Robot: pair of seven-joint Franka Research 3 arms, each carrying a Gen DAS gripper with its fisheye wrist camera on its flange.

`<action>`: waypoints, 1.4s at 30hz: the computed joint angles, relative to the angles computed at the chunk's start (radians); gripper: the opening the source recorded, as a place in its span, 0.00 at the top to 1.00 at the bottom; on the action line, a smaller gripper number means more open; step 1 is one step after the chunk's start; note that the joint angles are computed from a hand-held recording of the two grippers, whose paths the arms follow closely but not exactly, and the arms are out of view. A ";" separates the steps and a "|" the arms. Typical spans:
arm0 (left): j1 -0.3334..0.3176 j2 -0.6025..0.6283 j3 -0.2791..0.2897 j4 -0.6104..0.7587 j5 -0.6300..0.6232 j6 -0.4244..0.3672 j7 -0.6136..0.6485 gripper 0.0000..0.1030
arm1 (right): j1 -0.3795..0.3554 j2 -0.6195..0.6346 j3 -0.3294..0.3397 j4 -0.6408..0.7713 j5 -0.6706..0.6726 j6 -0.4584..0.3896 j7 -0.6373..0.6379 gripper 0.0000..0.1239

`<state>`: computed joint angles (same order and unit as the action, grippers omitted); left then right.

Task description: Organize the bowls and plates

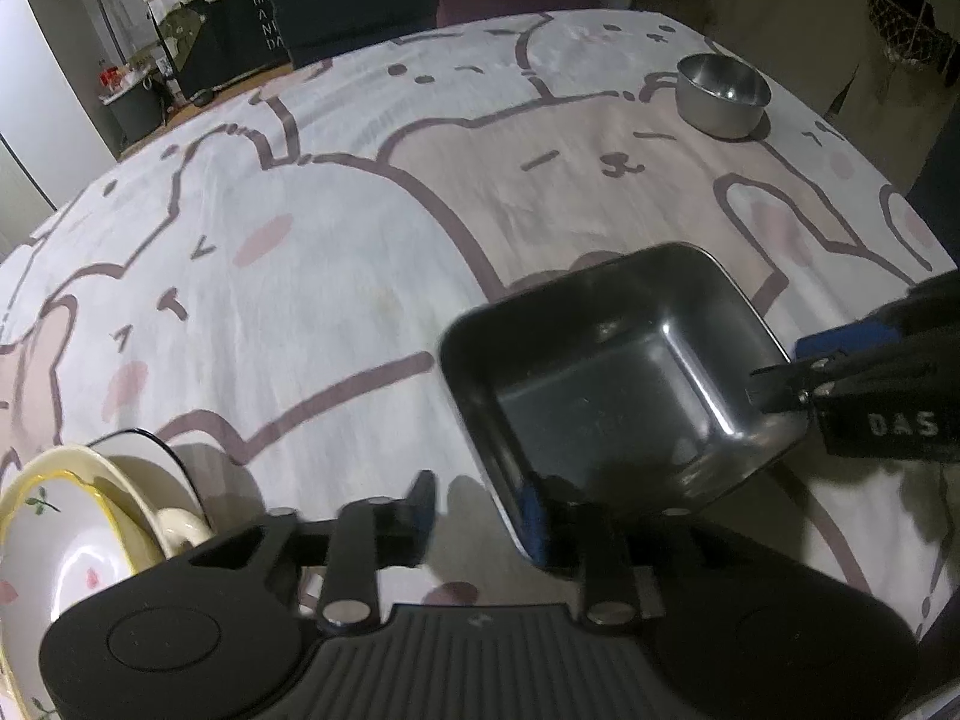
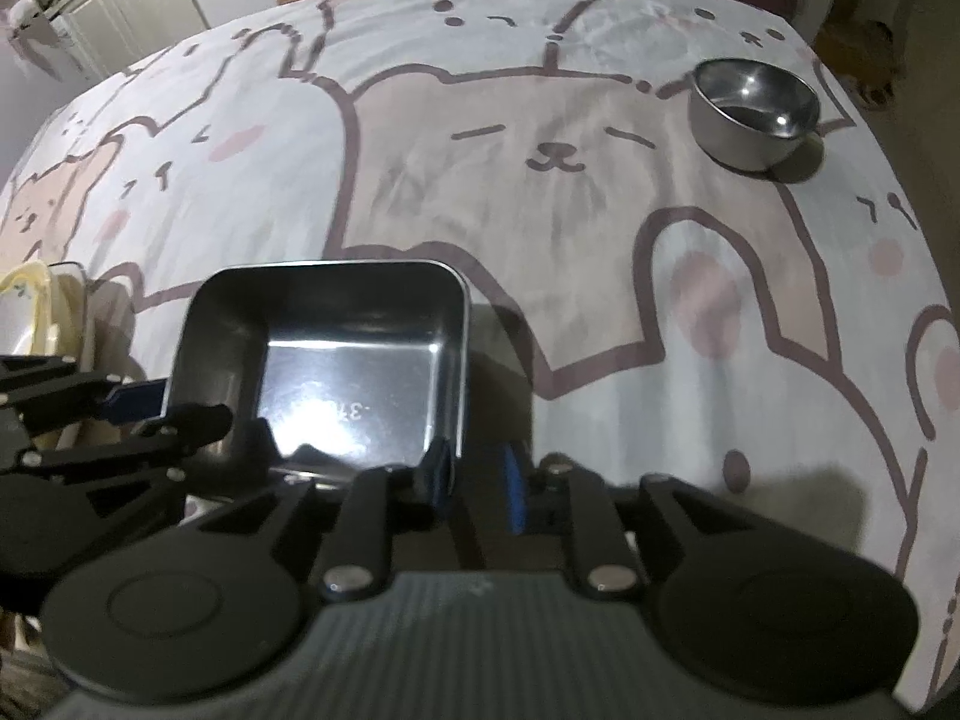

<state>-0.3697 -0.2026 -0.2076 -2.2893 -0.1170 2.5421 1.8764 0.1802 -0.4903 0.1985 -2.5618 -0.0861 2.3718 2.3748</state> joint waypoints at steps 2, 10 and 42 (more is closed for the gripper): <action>-0.004 -0.006 0.012 0.007 -0.031 -0.001 0.025 0.54 | 0.002 -0.010 0.001 -0.001 -0.004 0.007 -0.007 0.59; -0.014 -0.016 0.033 0.039 -0.170 0.125 0.024 0.06 | -0.058 -0.165 0.039 -0.066 -0.049 0.137 0.031 0.29; -0.157 0.635 -0.102 0.690 0.274 0.223 -0.645 0.00 | -0.947 -0.106 0.343 -0.228 -0.173 0.717 0.119 0.17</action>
